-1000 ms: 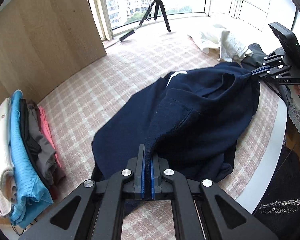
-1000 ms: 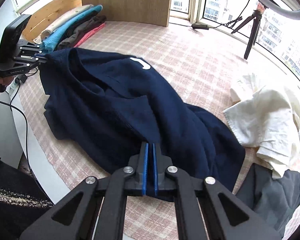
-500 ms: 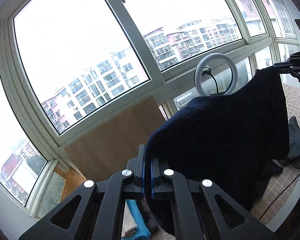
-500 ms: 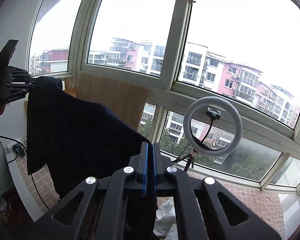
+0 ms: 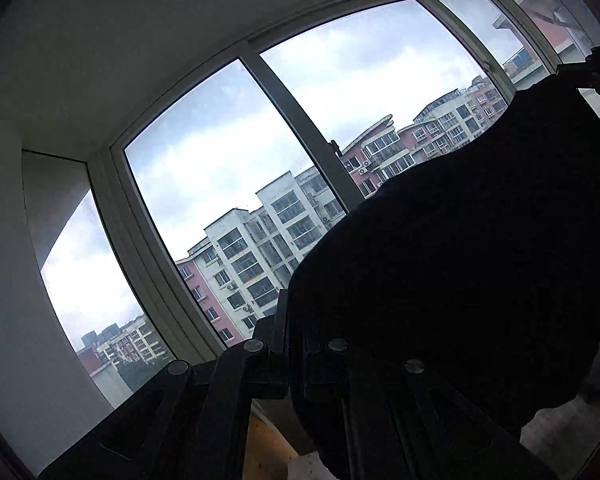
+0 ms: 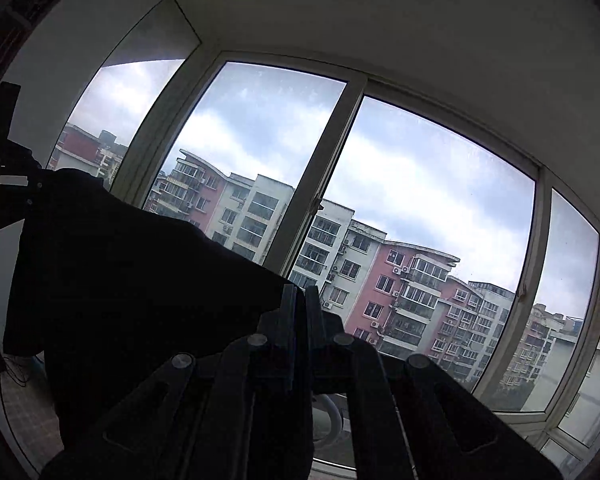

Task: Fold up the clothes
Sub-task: 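Hold the navy sweatshirt high with both tools and shake it out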

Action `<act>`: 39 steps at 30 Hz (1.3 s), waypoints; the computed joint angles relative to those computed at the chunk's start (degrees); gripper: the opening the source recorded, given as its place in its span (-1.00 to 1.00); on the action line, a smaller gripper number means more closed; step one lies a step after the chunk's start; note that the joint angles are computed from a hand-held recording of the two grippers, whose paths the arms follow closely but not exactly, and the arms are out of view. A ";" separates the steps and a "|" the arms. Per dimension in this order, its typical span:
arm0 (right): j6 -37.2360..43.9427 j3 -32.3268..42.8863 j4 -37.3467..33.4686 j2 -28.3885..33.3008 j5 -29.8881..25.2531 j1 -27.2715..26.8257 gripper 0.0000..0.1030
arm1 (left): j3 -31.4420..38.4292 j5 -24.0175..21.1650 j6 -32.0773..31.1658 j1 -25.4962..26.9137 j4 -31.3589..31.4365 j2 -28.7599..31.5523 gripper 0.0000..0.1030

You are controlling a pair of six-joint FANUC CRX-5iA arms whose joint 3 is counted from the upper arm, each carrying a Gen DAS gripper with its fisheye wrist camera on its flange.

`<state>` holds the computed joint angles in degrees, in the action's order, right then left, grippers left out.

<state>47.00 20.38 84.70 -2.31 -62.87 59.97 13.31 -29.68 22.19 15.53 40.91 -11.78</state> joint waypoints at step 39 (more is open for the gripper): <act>31.09 -6.06 -104.26 23.02 32.54 -12.97 -0.29 | 4.94 -10.06 12.12 -2.57 -28.94 13.93 -0.94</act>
